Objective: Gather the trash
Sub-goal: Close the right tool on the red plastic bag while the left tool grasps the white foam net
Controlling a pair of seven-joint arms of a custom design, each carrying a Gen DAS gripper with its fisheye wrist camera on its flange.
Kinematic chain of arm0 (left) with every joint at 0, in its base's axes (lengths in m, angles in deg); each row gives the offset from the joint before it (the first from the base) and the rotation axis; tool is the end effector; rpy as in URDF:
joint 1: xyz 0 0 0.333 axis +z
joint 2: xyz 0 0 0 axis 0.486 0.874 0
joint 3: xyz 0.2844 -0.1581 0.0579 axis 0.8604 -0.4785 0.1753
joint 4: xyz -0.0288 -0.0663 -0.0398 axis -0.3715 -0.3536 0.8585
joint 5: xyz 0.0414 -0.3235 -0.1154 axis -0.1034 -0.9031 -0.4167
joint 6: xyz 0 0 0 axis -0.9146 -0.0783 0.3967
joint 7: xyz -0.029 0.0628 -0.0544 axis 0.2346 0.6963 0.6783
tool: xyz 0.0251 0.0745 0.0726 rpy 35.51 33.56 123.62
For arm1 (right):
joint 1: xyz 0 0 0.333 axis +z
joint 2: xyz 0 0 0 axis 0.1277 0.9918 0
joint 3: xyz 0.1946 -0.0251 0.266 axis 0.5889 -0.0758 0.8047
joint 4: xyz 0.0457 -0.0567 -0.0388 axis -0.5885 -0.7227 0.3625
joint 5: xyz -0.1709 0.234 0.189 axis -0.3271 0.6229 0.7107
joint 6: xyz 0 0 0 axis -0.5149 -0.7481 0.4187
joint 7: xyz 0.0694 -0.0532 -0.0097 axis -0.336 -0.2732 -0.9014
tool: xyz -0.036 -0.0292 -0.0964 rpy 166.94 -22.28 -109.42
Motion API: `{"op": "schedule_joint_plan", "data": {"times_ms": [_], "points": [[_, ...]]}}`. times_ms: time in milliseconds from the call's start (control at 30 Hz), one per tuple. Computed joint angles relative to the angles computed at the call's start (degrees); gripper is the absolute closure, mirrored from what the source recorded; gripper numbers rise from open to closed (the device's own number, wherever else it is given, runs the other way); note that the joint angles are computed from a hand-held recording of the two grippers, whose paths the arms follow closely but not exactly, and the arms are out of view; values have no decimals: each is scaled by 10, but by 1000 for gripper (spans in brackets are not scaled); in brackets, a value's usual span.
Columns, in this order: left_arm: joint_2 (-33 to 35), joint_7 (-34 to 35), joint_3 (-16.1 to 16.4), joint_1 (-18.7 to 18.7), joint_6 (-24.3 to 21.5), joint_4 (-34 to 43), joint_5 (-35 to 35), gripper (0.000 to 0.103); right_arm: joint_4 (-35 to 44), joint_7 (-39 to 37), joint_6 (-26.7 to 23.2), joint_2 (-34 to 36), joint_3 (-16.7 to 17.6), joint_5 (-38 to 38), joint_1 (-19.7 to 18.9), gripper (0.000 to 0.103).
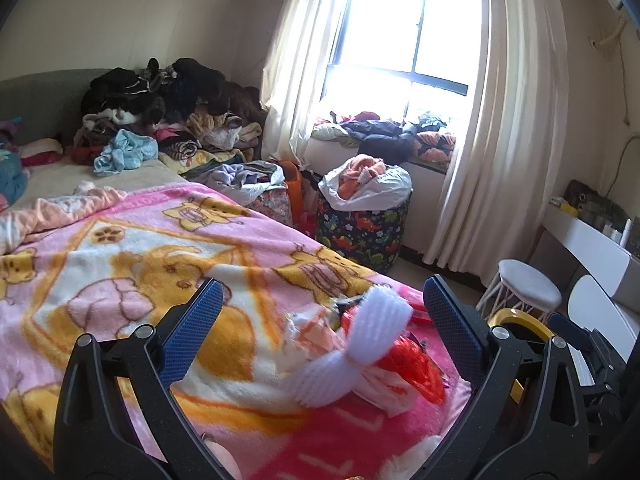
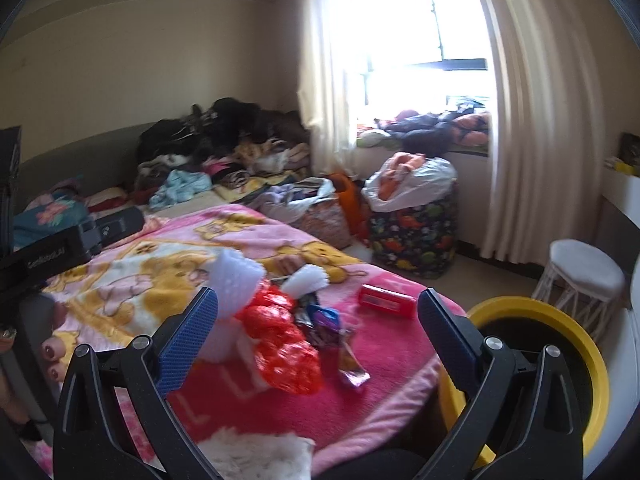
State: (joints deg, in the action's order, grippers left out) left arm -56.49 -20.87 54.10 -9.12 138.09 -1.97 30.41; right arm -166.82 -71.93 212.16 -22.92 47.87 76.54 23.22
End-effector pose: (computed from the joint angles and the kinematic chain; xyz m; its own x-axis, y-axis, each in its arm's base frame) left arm 0.5285 -0.4245 0.5919 0.3901 -0.9011 0.1893 -0.2444 -0.2995 -0.9223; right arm 0.5890 0.2074 0.5650 0.6376 -0.7684 -0.0557 -0.2993 -0.1805 -0.9369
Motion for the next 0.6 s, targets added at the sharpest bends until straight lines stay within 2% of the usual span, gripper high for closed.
{"op": "schedule_joint_plan", "data": {"times_ms": [100,300,433,533,600], "points": [[-7,4,2,9,6,-9,-1,11,17,56,-21,16,-5,-64,6,6],[-7,43,-2,40,73,-14,-7,11,68,202,-88,63,-21,-225,7,6],[16,95,-4,62,115,12,-68,11,92,281,-110,93,-27,-307,6,6],[27,113,-1,75,162,14,-105,11,111,317,-139,114,-25,-344,-1,8],[39,137,-1,82,182,21,-135,15,126,329,-169,126,-20,-357,-10,11]]}}
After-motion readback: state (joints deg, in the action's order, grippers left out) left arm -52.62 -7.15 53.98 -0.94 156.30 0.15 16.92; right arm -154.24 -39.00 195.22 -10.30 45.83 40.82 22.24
